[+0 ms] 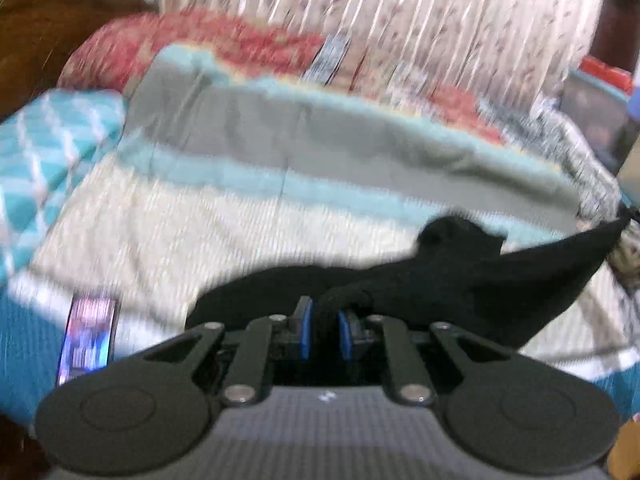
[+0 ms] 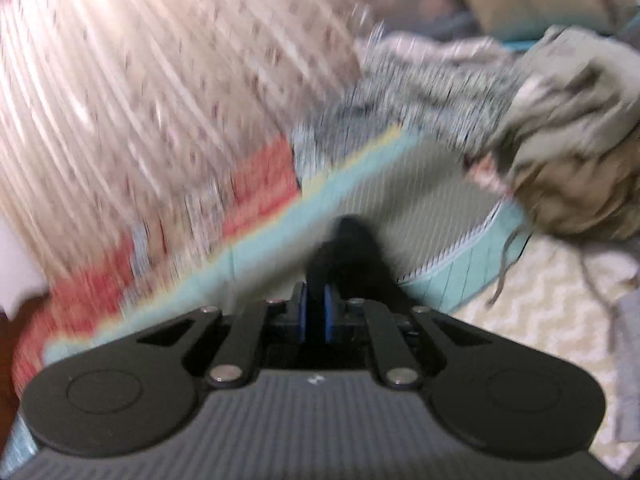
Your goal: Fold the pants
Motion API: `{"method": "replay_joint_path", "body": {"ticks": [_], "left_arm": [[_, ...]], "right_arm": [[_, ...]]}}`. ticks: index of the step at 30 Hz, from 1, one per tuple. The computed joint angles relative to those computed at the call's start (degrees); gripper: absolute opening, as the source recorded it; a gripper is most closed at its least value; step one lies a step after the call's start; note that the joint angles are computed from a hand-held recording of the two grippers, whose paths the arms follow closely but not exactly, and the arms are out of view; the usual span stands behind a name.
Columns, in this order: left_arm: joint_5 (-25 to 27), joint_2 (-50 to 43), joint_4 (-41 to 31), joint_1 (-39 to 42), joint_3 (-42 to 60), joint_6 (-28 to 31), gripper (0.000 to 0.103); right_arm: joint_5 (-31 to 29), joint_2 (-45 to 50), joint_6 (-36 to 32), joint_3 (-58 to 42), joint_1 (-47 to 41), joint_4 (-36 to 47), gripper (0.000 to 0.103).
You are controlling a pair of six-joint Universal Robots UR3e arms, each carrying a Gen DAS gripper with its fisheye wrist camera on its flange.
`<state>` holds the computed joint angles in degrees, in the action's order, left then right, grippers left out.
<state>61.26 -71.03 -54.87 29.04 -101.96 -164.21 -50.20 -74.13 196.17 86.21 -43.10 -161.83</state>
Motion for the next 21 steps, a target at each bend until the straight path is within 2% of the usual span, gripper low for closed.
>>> {"method": "replay_joint_path", "body": {"ticks": [2,4,7,9,12,14,16,18,19,21], "left_arm": [[1.29,-7.49,5.93,-3.23,6.86,-2.13,0.012],[3.44,-15.36,8.45,-6.42,16.90,-5.50,0.012],[1.91,-20.35,8.37,-7.52,27.90,-9.05,0.012],[-1.12,-17.51,9.72,-6.32,26.83,-7.75,0.012],[-8.98,-6.18,9.38,-1.18,15.30,-0.09,0.012],[-15.76,4.39,2.60,4.22,4.26,9.33,0.013],[-17.32,14.08,-6.00,7.01,-5.99,19.40,0.013],[-11.96,19.82,-10.67,4.86,-14.64,24.27,0.013],[-7.42,21.15,-10.34,2.05,-19.60,24.00,0.013],[-2.13,21.88,-7.93,-1.68,-27.65,22.80,0.016]], "right_arm": [[-3.07,-0.77,0.76,-3.60,0.39,4.82,0.008],[-3.02,-0.61,5.34,-5.70,-0.01,6.21,0.007],[-0.34,-3.71,11.48,-1.65,-2.73,1.22,0.007],[3.12,-6.52,12.89,1.79,-5.53,-1.41,0.007],[10.23,-12.22,10.84,11.32,-12.64,-3.99,0.007],[14.88,-17.19,6.61,20.87,-18.76,-3.20,0.007],[16.98,-24.33,-2.77,31.04,-25.01,4.62,0.007],[16.65,-32.00,-13.69,40.49,-31.91,15.79,0.007],[16.17,-36.31,-19.37,45.24,-36.38,22.60,0.007],[11.48,-42.61,-29.11,51.43,-42.58,32.56,0.007]]}}
